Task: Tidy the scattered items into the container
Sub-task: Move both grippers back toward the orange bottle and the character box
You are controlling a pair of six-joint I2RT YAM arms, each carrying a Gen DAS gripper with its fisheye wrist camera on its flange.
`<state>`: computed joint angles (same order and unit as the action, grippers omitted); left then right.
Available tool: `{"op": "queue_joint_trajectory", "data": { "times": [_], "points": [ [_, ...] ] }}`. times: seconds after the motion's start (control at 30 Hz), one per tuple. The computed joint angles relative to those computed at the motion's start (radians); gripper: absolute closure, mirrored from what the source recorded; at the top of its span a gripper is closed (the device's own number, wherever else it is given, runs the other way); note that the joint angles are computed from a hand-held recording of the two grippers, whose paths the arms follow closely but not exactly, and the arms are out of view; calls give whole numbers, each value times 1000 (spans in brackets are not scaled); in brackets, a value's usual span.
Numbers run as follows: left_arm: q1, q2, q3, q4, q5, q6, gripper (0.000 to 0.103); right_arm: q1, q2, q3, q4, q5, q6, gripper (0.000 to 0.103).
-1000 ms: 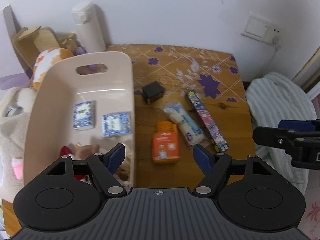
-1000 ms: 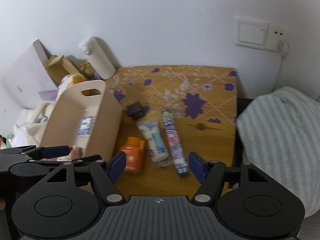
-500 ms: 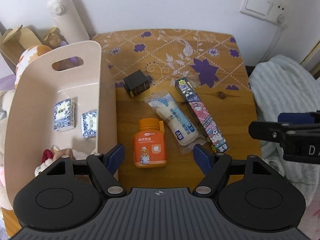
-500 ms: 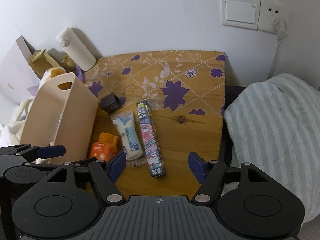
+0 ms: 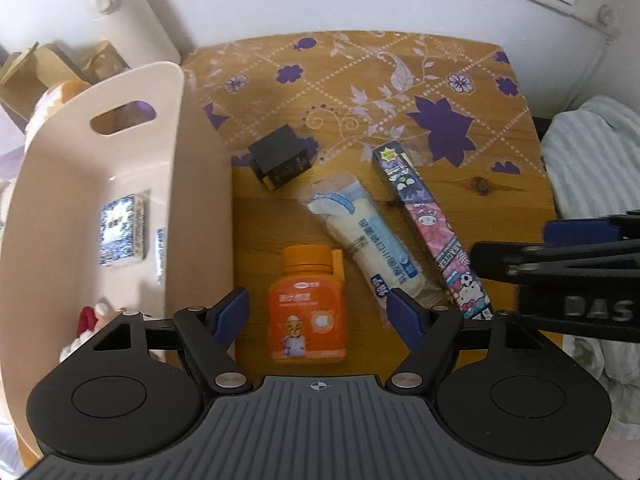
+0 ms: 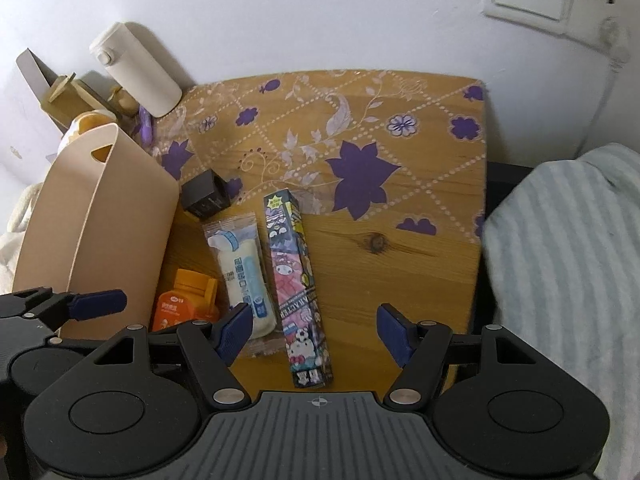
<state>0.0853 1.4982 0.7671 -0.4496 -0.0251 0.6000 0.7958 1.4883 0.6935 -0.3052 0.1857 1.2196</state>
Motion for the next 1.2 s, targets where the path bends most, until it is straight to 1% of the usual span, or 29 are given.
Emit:
{"op": "queue_joint_trajectory", "data": {
  "times": [0.13,0.23,0.4,0.53,0.63,0.73,0.87,1.1,1.2],
  "points": [
    [-37,5,-35,56,-31,7,26,-33,72,25,29,-29,-47,32],
    [-52,0,-67,107,-46,24,24,-58,97,24,61,-53,-77,32],
    [-78,-21,-124,191,-76,60,24,-85,130,16,100,-83,-106,32],
    [-85,16,-106,162,-81,43,24,-99,140,3,127,-104,-119,32],
    [-88,36,-111,173,-93,28,24,-107,154,5,141,-120,-137,32],
    [-86,67,-106,189,-109,11,24,-114,174,15,146,-131,-153,32],
    [-81,84,-102,205,-107,2,23,-124,193,18,161,-142,-161,32],
    [-109,94,-148,304,-147,-21,19,-135,230,35,172,-164,-189,32],
    [-116,114,-133,297,-152,-41,16,-136,246,47,173,-164,-204,31]
  ]
}}
